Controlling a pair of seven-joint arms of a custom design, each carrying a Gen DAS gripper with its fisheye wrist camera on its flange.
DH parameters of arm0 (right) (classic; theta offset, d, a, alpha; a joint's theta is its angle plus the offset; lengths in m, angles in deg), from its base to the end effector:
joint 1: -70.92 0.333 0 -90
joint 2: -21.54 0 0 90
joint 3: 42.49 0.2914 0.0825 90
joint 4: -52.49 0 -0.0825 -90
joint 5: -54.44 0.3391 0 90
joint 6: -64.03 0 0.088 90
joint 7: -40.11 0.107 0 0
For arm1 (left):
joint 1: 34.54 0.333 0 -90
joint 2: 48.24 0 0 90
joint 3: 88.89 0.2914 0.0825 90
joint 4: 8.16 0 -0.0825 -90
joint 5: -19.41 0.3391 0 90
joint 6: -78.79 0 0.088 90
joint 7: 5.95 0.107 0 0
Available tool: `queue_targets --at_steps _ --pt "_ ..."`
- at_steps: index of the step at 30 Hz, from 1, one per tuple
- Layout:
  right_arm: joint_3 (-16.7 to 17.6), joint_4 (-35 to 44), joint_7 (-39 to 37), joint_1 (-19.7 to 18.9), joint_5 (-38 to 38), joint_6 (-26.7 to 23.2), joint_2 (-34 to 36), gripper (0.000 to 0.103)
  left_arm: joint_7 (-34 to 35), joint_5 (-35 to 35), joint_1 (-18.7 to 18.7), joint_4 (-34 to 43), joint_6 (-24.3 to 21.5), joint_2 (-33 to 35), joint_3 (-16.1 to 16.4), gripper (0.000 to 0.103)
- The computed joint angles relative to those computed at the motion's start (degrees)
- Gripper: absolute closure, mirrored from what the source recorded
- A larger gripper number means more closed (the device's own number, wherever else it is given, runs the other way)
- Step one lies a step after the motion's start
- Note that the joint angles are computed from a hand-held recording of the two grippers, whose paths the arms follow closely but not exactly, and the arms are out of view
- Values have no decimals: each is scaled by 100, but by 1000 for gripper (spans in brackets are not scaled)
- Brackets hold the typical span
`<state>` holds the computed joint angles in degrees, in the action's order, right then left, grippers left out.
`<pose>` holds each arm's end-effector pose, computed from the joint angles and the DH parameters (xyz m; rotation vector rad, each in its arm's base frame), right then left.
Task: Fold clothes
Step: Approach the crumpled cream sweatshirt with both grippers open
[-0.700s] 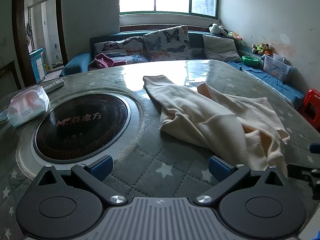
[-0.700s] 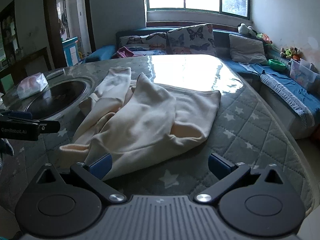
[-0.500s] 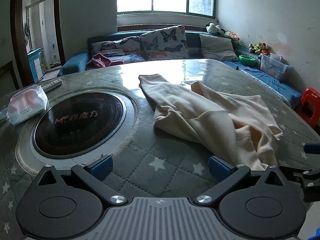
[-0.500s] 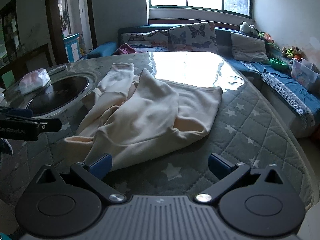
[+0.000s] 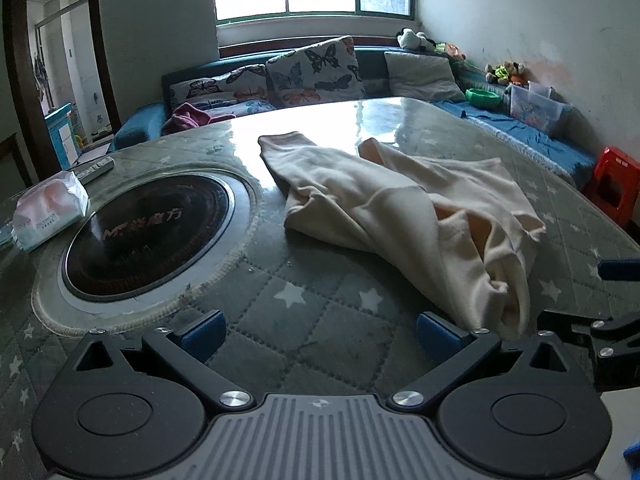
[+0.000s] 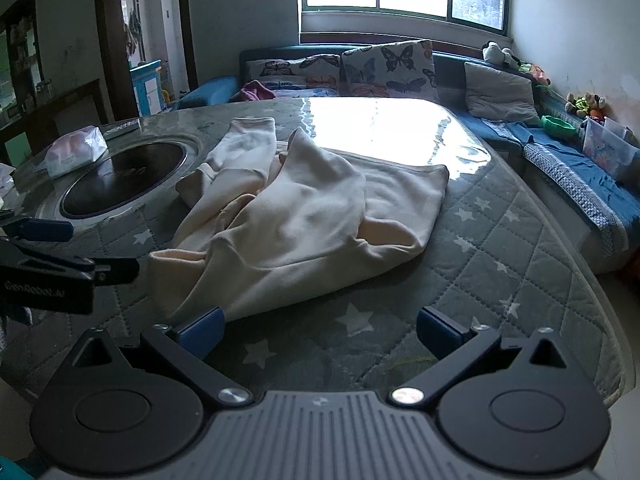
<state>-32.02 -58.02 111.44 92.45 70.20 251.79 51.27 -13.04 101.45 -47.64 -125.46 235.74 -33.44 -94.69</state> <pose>0.5576 0.2985 0.3295 -2.0498 1.1719 -0.4849 0.5213 -0.2171 0.3441 -1.7936 1.5852 -0.6514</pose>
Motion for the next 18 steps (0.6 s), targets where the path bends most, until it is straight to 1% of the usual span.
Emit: queue_targets --at_steps 4,11,18 --pt "-38 -84 7 34 -7 9 -49 0 159 -104 -39 19 -61 17 -30 0" --pt "8 -239 19 7 -17 60 -128 0 390 -290 -118 47 -159 43 -45 0" --pt "-15 -249 32 37 -33 54 -134 0 549 -383 -181 83 -207 71 -46 0"
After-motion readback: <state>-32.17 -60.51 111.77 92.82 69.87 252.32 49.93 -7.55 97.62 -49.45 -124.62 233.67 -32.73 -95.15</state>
